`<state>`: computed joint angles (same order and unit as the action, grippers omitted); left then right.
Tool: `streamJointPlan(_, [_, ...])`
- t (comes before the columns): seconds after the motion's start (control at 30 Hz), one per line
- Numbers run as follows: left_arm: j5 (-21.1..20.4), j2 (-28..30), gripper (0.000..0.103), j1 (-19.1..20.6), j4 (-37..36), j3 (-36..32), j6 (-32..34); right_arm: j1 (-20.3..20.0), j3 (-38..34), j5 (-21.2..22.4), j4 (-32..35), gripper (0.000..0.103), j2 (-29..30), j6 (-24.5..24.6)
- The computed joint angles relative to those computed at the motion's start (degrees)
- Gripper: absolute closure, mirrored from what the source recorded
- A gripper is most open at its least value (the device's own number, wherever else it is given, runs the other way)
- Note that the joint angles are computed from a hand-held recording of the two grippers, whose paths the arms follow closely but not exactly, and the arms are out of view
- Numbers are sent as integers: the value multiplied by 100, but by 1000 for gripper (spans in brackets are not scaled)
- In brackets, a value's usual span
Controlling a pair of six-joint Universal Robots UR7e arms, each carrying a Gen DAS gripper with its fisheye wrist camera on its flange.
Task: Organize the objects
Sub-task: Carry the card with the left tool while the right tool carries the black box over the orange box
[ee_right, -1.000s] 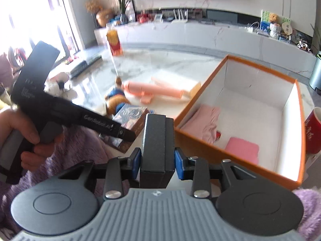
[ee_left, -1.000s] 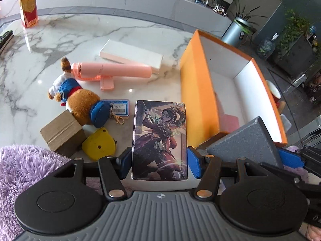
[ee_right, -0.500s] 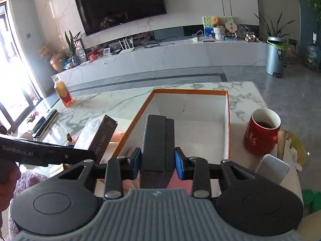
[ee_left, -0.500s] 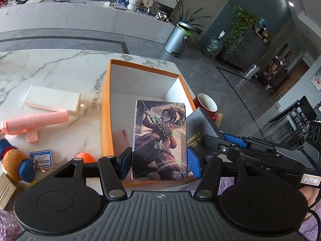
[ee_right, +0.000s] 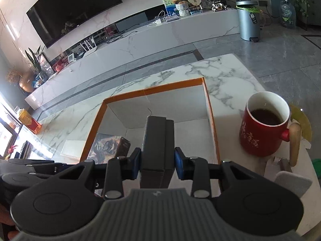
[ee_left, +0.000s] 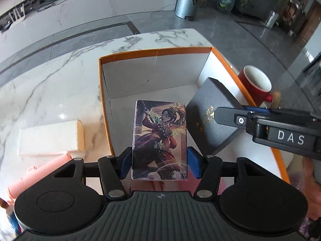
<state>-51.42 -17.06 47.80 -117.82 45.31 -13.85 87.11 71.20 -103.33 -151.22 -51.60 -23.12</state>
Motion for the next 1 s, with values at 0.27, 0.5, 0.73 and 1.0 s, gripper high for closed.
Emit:
streamJointPlan(0.27, [1148,739,36,-164,1092,-925,931,6,-300,-127,15,66,394,77])
streamJointPlan(0.5, [1695,998,36,-199,1344,-1045,1480,-7,-723,-386,426,67,733,206])
streamJointPlan(0.73, [952,648,35,-109,1056,-777,1224,-106,-868,-197,665,67,753,494])
streamJointPlan(1.0, [96,133,30,-5,751,-236,843,-101,-815,-197,615,67,740,511])
